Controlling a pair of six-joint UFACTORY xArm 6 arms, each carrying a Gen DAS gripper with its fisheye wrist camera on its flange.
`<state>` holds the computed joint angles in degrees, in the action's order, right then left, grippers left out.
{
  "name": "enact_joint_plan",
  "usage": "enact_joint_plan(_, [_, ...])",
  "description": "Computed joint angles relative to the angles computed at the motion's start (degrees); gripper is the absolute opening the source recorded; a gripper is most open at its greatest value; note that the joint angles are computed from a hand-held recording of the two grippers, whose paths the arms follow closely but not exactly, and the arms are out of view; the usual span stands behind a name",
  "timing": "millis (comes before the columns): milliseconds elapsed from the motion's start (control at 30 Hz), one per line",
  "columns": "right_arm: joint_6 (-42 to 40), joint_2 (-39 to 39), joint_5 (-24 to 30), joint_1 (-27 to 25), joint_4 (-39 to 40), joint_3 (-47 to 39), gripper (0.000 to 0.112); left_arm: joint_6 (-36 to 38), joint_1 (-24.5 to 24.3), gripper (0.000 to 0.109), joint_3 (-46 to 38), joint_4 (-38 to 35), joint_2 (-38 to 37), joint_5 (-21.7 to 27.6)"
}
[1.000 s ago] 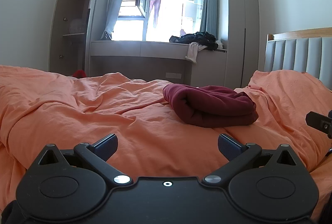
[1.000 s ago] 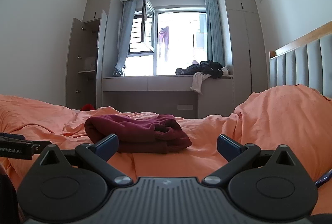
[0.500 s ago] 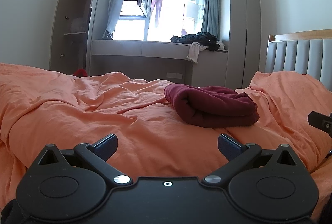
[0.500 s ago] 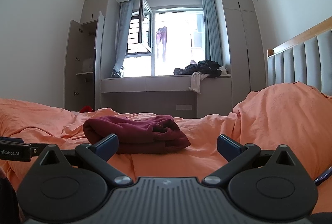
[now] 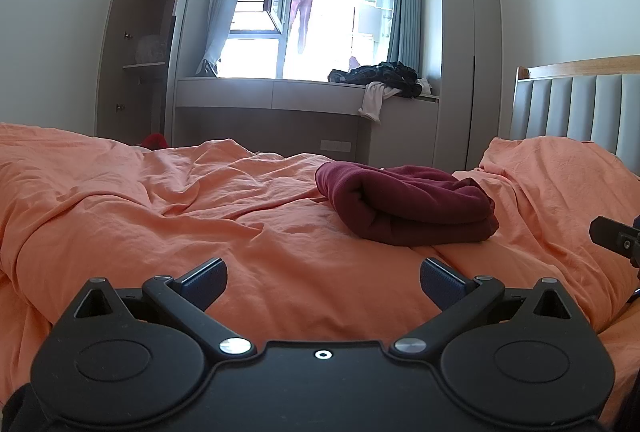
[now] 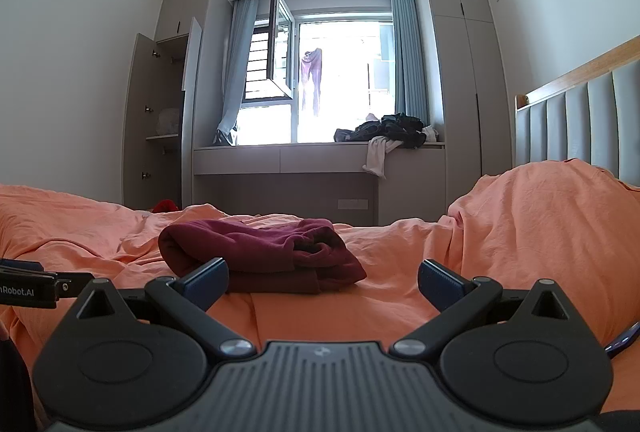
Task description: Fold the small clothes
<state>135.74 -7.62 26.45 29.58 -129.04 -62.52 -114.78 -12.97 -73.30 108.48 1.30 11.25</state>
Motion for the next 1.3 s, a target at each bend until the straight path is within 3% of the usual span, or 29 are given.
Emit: enact_joint_plan(1300, [-0.04,0.39,0.63,-0.12,0.95,0.00,0.103,2.31,0.69,0.103,0.27,-4.25,-0.02,-1.28])
